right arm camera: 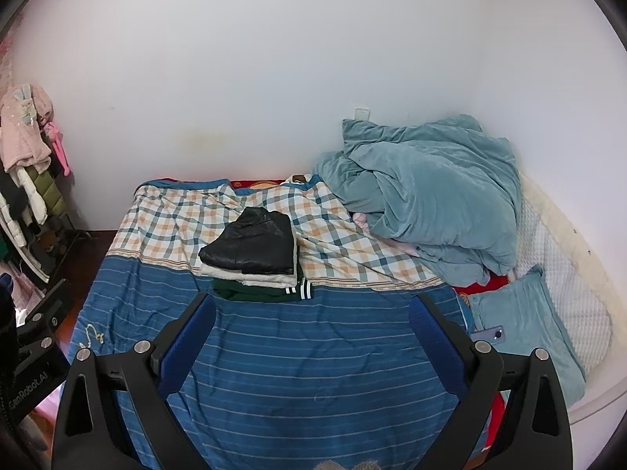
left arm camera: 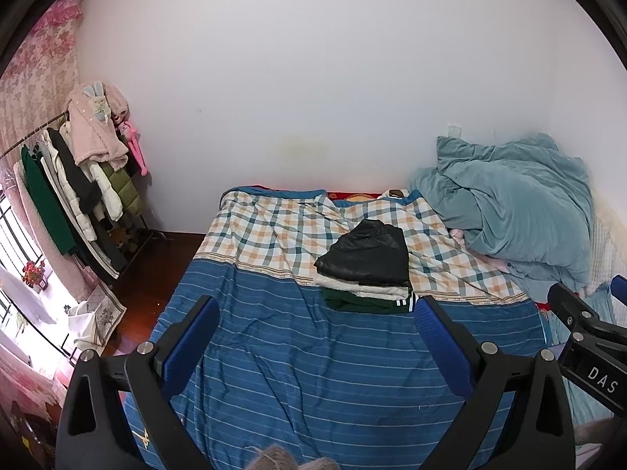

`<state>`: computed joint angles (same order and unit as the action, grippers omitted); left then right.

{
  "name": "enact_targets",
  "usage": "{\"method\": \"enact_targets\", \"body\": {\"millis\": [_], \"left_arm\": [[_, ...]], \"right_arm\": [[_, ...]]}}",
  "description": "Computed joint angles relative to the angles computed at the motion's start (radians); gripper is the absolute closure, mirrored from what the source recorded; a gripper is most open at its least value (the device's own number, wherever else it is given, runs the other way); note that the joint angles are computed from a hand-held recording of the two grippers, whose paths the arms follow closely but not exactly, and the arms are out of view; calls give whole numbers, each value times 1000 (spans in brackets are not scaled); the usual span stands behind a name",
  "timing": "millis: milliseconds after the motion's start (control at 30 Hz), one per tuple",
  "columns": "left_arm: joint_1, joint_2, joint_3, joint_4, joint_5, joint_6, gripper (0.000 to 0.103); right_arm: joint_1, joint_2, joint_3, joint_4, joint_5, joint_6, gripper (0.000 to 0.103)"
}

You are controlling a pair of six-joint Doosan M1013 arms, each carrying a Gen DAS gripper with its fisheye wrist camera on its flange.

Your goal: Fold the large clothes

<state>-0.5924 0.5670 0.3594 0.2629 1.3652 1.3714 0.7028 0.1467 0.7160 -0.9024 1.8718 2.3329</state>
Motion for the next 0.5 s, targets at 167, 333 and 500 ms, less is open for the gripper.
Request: {"method": "enact_targets", "body": {"millis": [167,333,500], "left_arm": [[1,3,-8,-6,7,3,1],[1,12,-30,-12,18,9,1],[1,16,-40,-15,21,13,1]], "right_arm": [[-2,0,1,0,-5,-2,3],[-2,0,2,0,-4,-2,3],[-2,0,-1,6,-4,-1,3]]}}
